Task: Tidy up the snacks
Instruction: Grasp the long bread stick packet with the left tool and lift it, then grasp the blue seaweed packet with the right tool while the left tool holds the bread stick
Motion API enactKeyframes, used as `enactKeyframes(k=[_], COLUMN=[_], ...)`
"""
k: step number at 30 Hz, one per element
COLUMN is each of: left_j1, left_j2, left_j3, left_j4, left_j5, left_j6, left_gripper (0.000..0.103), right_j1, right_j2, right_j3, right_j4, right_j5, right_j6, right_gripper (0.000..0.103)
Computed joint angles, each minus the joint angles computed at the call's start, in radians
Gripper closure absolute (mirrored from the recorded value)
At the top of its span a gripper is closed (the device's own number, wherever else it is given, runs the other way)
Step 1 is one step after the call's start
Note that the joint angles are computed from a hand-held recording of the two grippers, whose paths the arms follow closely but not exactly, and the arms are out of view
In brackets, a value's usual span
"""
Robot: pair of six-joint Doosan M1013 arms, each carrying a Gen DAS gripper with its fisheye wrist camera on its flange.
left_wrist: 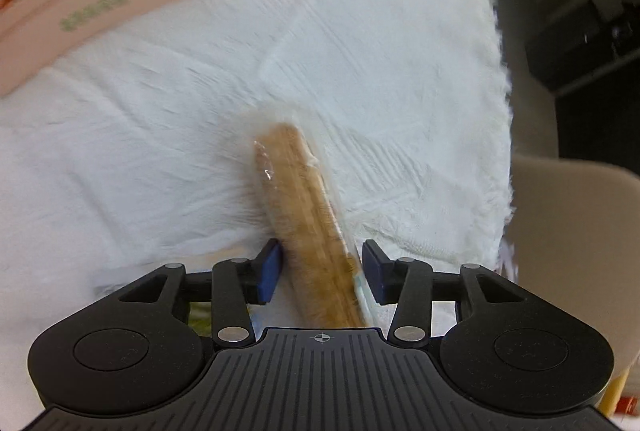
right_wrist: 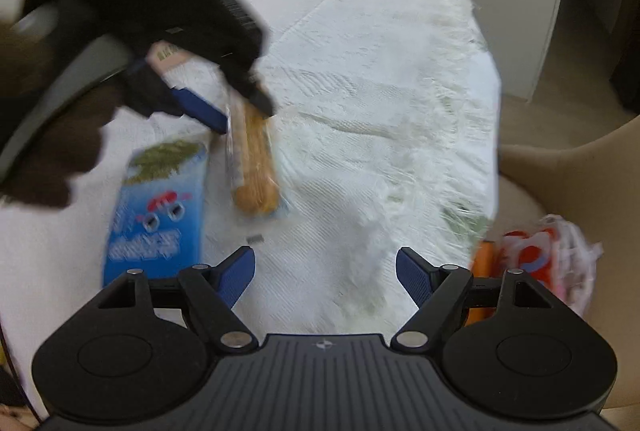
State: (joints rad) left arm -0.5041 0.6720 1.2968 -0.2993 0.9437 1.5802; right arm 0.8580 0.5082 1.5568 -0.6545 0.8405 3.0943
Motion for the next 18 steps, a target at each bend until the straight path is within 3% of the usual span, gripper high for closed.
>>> enactKeyframes(k=[2, 8, 11, 15, 18], left_j1=[-0.004, 0.085, 0.146, 0.242, 0.292], left_j2=[-0.002, -0.076, -0.142, -0.205, -0.239], left_j3=[0.002, 0.110, 0.187, 0.254, 0.283], left_j4=[-0.009, -0.326, -0.389, -0.412, -0.353], left_j5=[-0.018, -0.017, -0.026, -0.029, -0.047], left_j6=[0.053, 0.335, 0.441, 0.480, 0.479], left_gripper=[0.065, 0.070, 0.070, 0.070, 0.070], right_j1=[0.018, 0.048, 0.040, 0.002, -0.029], right_j2=[0.012, 0.045, 0.036, 0.059, 0.105], right_j3=[-0.022, -0.100, -0.110, -0.155, -0.221], right_j4=[-0.013, -0.033, -0.020, 0.098, 0.256], right_j5=[0.076, 0.215, 0.100, -0.080, -0.128], right_j6=[-0.016, -0.028, -0.032, -0.087, -0.116], right_gripper=[0.025, 0.025, 0.025, 0.024, 0.024])
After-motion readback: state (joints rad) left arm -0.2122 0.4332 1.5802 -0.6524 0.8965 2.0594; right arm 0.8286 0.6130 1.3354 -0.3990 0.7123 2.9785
